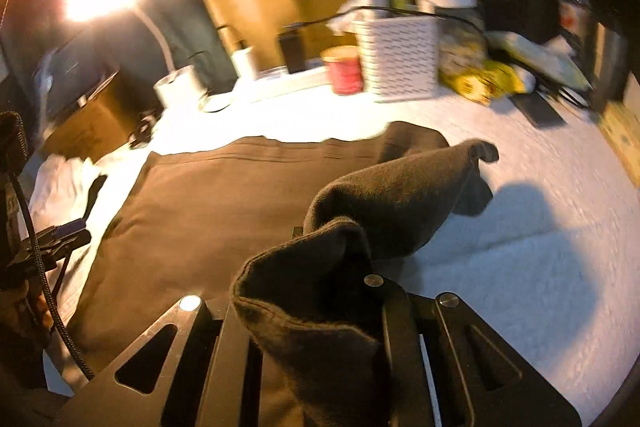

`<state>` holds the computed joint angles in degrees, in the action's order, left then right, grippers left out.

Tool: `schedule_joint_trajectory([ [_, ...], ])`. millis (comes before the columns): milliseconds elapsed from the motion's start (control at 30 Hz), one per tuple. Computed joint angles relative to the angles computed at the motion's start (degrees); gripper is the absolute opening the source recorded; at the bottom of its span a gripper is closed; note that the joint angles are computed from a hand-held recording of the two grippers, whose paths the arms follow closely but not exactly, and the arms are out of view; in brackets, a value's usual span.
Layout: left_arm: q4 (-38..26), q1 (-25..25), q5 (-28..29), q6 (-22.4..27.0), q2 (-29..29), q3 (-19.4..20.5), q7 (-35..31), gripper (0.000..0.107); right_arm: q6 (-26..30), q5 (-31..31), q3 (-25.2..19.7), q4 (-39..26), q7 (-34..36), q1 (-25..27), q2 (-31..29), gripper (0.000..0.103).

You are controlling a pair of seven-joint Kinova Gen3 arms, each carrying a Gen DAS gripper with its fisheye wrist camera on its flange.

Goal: Fold small clothes
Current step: 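Grasp the shirt side edge with the right gripper and fold it across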

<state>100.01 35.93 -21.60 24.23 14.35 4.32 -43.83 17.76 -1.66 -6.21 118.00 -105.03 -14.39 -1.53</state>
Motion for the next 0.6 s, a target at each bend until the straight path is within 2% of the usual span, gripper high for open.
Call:
schedule_joint_trajectory([
  [267, 4.5, -2.0, 1.3, -4.9, -3.3, 0.6, -0.8, 0.070, 3.2, 9.9, -2.8, -6.0, -9.3, -5.8, 4.0, 0.014],
  [600, 8.9, -5.1, 4.8, -8.6, -5.9, 1.4, -3.9, 0.070, 8.1, 12.6, -2.7, -12.9, -10.6, -13.0, 9.8, 0.014],
])
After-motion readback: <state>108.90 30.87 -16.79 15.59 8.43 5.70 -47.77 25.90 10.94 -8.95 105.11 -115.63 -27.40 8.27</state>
